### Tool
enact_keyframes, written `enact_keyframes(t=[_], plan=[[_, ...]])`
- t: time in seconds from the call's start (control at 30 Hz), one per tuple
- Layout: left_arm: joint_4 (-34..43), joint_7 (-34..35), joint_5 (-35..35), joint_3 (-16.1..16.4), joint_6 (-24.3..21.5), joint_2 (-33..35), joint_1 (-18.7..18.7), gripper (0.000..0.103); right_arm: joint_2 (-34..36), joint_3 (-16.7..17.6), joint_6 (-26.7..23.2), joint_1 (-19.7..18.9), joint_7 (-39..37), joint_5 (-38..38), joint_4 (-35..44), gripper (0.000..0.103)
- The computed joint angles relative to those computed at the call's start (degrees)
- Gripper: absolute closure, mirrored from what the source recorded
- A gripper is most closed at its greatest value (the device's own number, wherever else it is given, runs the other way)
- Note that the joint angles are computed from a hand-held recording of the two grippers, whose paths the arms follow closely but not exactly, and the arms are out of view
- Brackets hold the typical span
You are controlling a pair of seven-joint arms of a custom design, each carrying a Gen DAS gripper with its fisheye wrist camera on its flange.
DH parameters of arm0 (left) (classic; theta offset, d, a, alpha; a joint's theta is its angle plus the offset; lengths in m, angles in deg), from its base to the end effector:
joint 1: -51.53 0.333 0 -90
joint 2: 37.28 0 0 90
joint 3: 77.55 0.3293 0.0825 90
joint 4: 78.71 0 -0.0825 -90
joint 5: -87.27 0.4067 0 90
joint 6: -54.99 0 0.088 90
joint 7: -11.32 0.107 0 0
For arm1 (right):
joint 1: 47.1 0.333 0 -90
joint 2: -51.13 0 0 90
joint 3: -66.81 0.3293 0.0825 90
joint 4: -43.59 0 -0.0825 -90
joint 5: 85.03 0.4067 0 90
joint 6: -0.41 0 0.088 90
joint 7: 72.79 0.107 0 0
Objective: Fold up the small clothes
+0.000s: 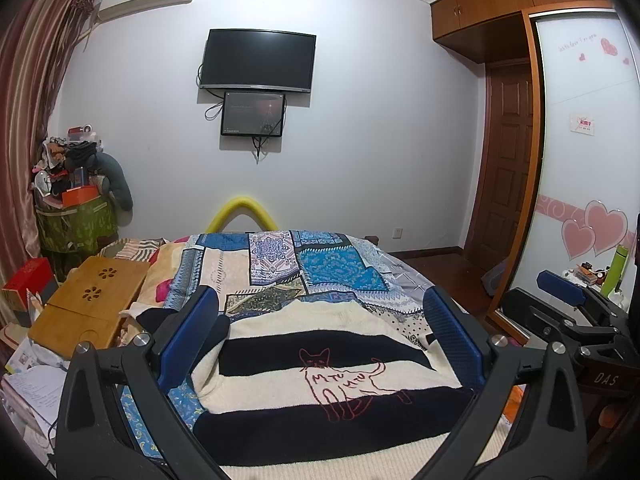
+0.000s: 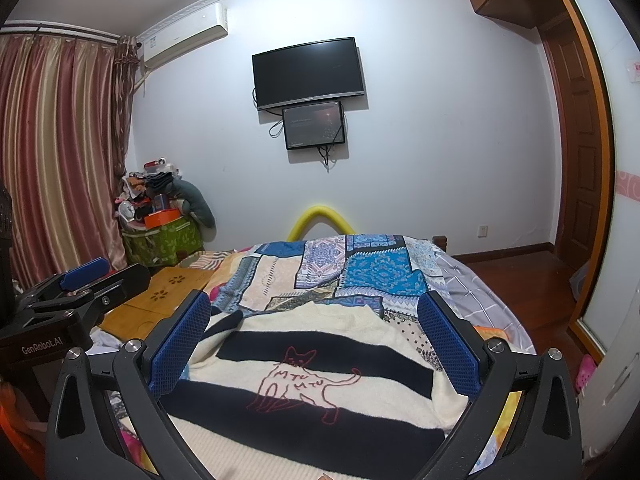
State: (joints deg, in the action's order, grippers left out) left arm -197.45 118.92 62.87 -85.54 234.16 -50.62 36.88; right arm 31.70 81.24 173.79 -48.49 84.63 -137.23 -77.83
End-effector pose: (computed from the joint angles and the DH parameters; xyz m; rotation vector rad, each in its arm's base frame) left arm 0.5124 -0.1853 0.6909 -1.2517 1.6997 -1.3510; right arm 0.4799 0.1944 0.6769 -1.3383 1.4228 -0.9020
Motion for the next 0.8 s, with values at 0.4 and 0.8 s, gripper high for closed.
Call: enact_keyframes(t=[0.4,0.8], plan=[[0.28,-0.24,0.35,-0.14,-0.3,0.05,0.32,0.0,0.03,-0.08,-0.17,0.18,-0.15,0.14,0.08,0.0],[0.19,0.36,-0.44,0.36,-0.35,0.09,-0.1,0.0,0.12,0.72,0.38,-0.9,1.24,-1.15,-0.44,0.0]])
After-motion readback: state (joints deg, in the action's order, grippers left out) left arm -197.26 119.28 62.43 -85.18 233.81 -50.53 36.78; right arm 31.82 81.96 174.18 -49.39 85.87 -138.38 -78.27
